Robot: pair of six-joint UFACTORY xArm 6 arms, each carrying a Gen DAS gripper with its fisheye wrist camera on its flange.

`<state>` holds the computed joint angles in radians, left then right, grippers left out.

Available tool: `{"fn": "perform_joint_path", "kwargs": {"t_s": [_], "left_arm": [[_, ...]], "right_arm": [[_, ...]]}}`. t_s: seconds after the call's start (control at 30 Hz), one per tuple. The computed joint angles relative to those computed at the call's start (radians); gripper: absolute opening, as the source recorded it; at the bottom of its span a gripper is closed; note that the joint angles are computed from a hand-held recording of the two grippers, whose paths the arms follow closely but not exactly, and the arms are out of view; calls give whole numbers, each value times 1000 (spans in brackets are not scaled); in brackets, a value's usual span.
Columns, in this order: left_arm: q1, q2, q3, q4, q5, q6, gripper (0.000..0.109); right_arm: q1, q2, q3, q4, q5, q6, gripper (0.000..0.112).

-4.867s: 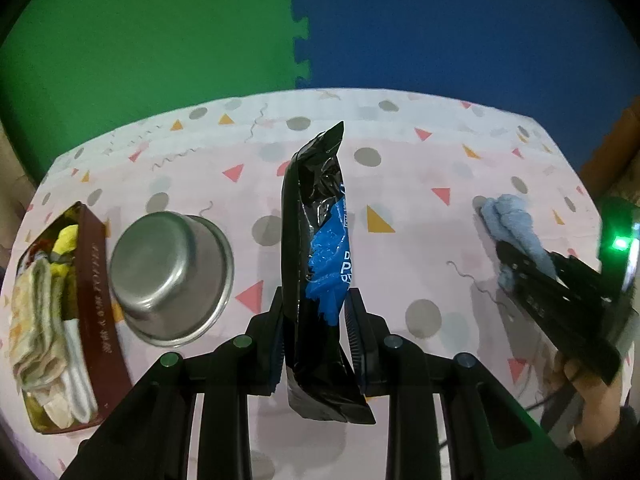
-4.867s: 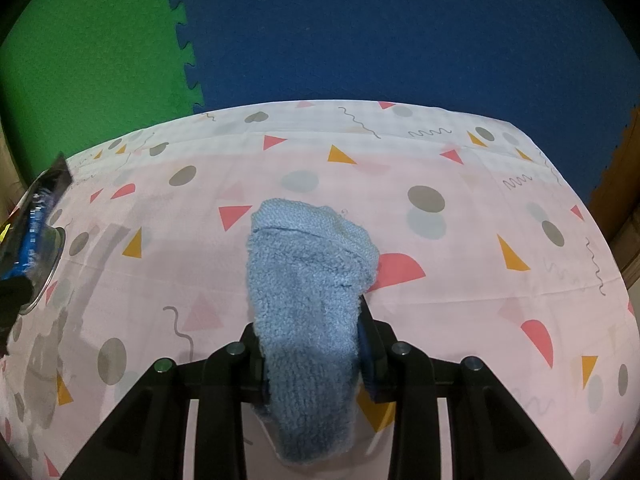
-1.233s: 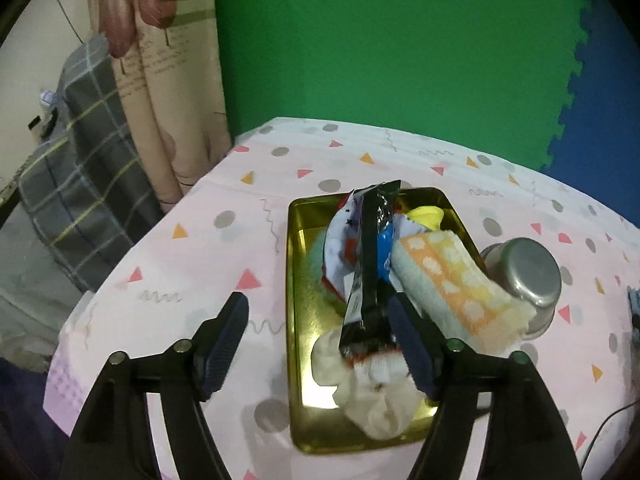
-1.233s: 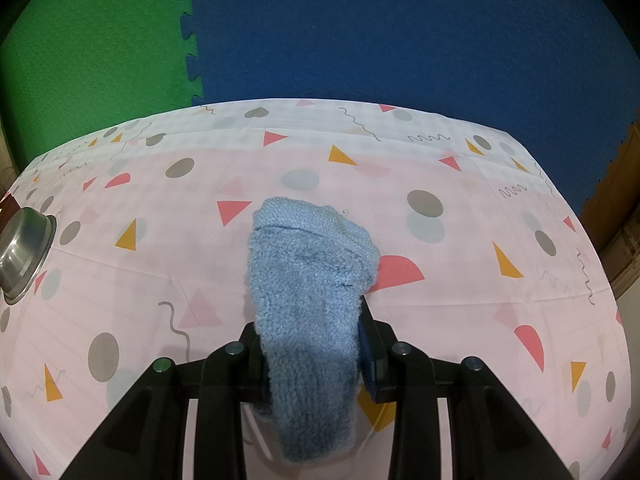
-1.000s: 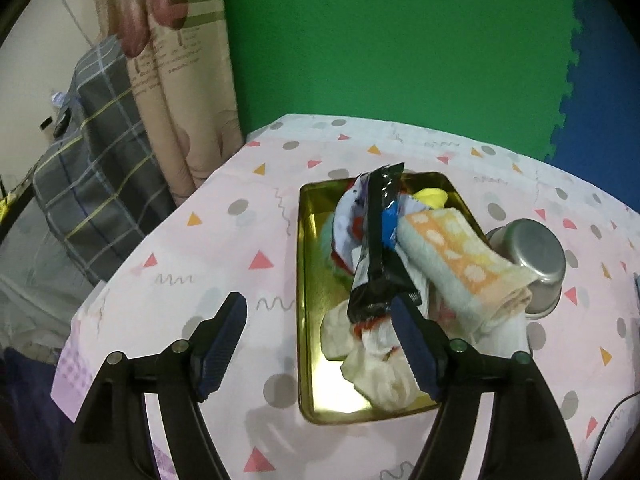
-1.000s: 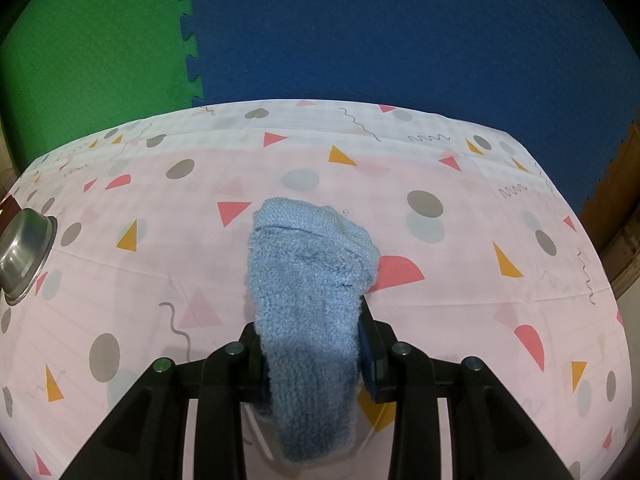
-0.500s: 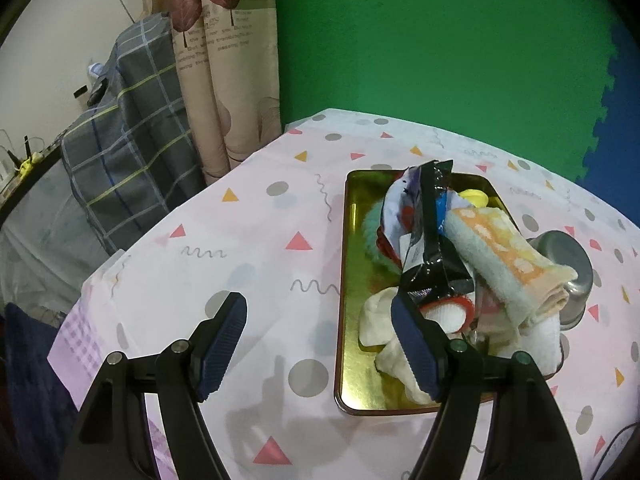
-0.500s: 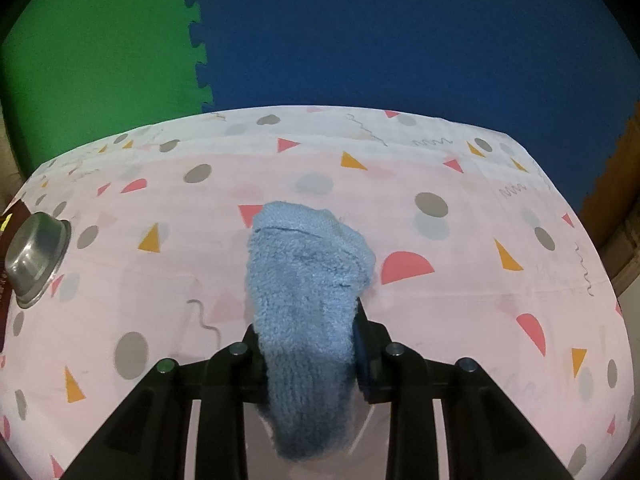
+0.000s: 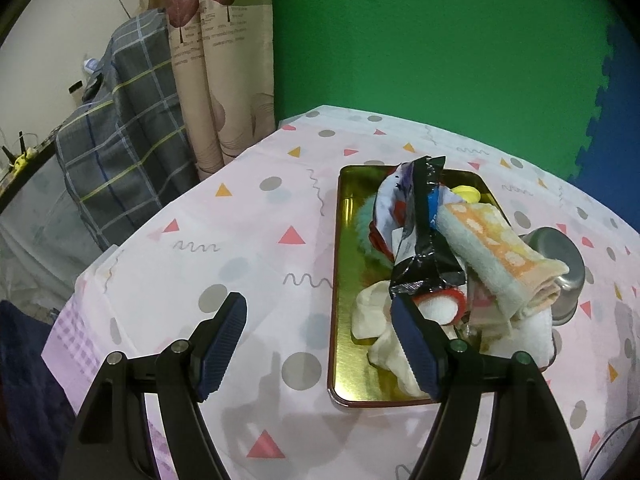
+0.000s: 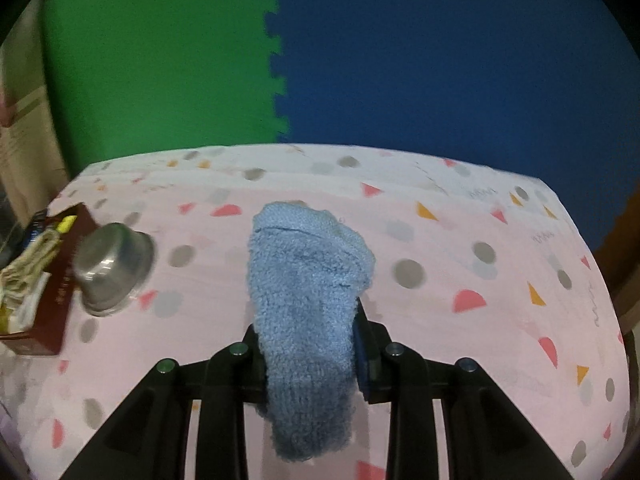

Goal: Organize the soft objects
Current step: 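Move the left gripper back from the tray, then carry the blue fuzzy sock into the gold tray and open the right gripper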

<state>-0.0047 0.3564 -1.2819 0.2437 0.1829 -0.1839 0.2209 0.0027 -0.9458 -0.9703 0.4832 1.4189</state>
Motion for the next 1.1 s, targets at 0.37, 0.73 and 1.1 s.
{"fn": "perform_joint_path", "kwargs": {"t_s": [0.37, 0.73, 1.1], "left_arm": [[20, 8, -10, 134, -7, -115, 72], [40, 13, -20, 148, 4, -154, 72], [59, 21, -50, 124, 40, -169, 72]], "right_arm": [[123, 108, -189, 84, -13, -149, 29], [206, 269, -410, 268, -46, -369, 29], [280, 448, -666, 420, -34, -555, 30]]}}
